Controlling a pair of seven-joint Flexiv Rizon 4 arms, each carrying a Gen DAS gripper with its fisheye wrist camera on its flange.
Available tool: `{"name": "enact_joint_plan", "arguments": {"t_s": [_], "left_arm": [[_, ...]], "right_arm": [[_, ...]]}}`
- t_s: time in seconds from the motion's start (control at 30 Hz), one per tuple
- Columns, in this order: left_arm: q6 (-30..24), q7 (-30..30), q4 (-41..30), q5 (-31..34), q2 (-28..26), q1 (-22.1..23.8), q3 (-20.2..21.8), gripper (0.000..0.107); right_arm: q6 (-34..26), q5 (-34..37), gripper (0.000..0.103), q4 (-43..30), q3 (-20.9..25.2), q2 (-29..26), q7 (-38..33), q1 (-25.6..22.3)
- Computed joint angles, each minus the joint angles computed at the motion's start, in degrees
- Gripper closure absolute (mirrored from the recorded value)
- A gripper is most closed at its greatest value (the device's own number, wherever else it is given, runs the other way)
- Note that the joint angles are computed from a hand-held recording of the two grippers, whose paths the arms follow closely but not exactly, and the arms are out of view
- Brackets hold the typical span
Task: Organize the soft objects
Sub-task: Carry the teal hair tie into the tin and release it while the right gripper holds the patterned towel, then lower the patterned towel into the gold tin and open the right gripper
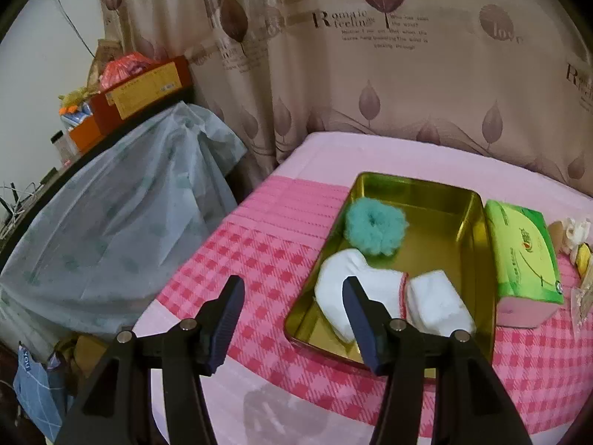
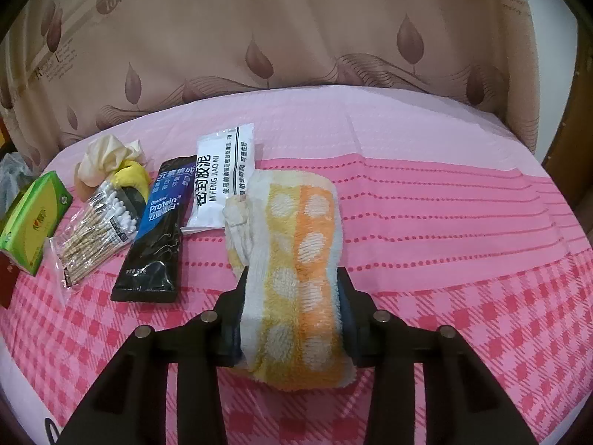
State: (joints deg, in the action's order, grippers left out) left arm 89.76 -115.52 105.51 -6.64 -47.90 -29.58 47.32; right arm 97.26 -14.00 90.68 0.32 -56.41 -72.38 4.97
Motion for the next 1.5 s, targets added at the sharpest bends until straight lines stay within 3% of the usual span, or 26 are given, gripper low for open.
{"name": "enact_joint_plan", "arguments": {"t_s": [0.23,0.47,0.8,1.17,1.3,1.5], "left_arm": [[-0.31,-0.74,1.05,-1.33,0.93,2.20,-1.80,0.048],[-0.90,-3.32,2.81,-2.40,3.59,6.53,-5.59,0.048],[-2.72,-8.77,3.22,-0.26,4.68,7.85,-5.46,0.048],[-3.79,-14.47,3.80,2.41,5.91,9.26,-4.99,0.048],[-4.43,-17.37,4.29,3.22,6.21,9.09,-3.68,0.048],[-4.21,-20.72,5.66,3.56,7.64,11.47,-4.91,0.048]], "right_arm": [[2.02,3.11,0.069,3.85,-6.47,3.10,3.08,5.61],[4.50,3.00,0.069,5.98,-6.74,6.38,2.84,8.09],[2.75,-3.52,0.069,4.05,4.03,8.19,-2.67,7.39],[-6.38,-7.67,0.069,-5.55,19.56,3.16,-11.88,7.07],[-9.98,-6.69,0.069,-10.34,21.73,0.83,-15.45,9.56],[-15.79,-4.67,0.069,-18.06,21.29,-2.76,-18.78,14.68]]}}
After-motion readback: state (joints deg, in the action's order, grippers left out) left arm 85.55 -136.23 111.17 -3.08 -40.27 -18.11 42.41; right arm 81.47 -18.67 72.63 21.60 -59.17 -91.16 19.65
